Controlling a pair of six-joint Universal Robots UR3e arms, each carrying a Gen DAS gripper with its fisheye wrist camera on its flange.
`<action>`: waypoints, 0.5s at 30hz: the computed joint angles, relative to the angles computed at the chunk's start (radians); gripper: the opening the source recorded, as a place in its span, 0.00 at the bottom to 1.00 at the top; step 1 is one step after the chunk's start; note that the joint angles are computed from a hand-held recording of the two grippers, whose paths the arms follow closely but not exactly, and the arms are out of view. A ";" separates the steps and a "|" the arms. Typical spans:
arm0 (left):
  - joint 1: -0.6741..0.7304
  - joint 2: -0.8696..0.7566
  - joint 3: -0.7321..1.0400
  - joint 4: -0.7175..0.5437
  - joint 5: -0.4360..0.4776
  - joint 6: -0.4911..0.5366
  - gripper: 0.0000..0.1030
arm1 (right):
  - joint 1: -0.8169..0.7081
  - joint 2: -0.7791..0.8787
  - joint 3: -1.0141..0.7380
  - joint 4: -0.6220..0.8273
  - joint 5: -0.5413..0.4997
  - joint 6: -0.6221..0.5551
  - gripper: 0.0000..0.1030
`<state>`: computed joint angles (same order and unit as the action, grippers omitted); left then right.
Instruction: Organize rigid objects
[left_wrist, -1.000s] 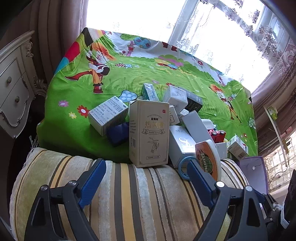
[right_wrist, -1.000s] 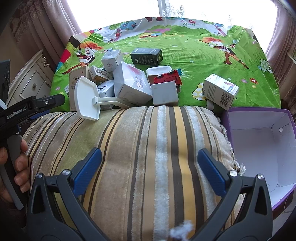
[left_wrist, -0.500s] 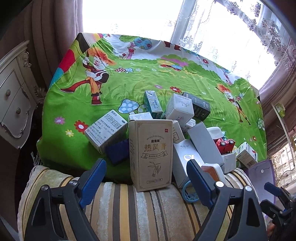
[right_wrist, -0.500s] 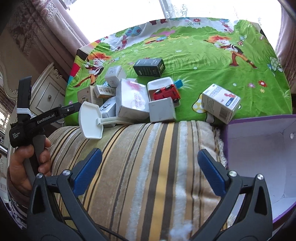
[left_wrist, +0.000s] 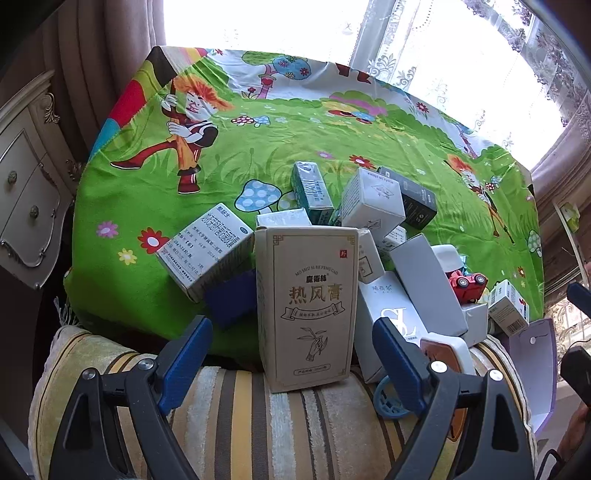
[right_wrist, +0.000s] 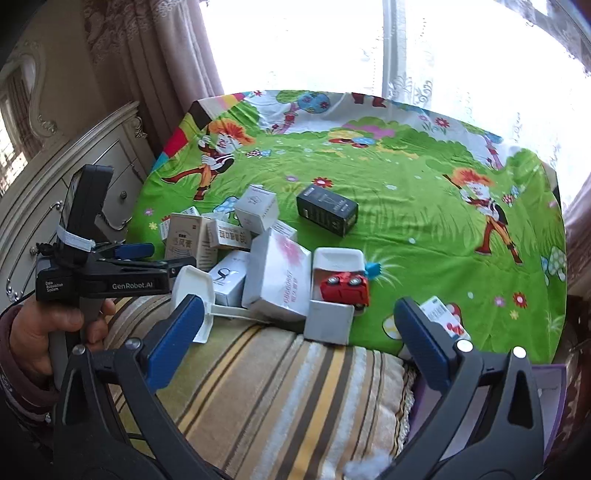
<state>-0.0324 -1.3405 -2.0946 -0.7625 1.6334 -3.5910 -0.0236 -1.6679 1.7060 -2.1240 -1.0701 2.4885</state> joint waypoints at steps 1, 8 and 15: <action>0.004 -0.001 -0.004 0.004 -0.008 0.002 0.87 | 0.040 0.032 -0.021 -0.025 -0.019 -0.003 0.99; 0.060 0.011 -0.047 0.036 -0.080 0.019 0.84 | 0.182 0.294 -0.336 0.143 -0.012 -0.253 0.96; 0.070 0.026 -0.076 0.055 -0.095 0.011 0.80 | 0.275 0.515 -0.670 0.320 -0.122 -0.283 0.83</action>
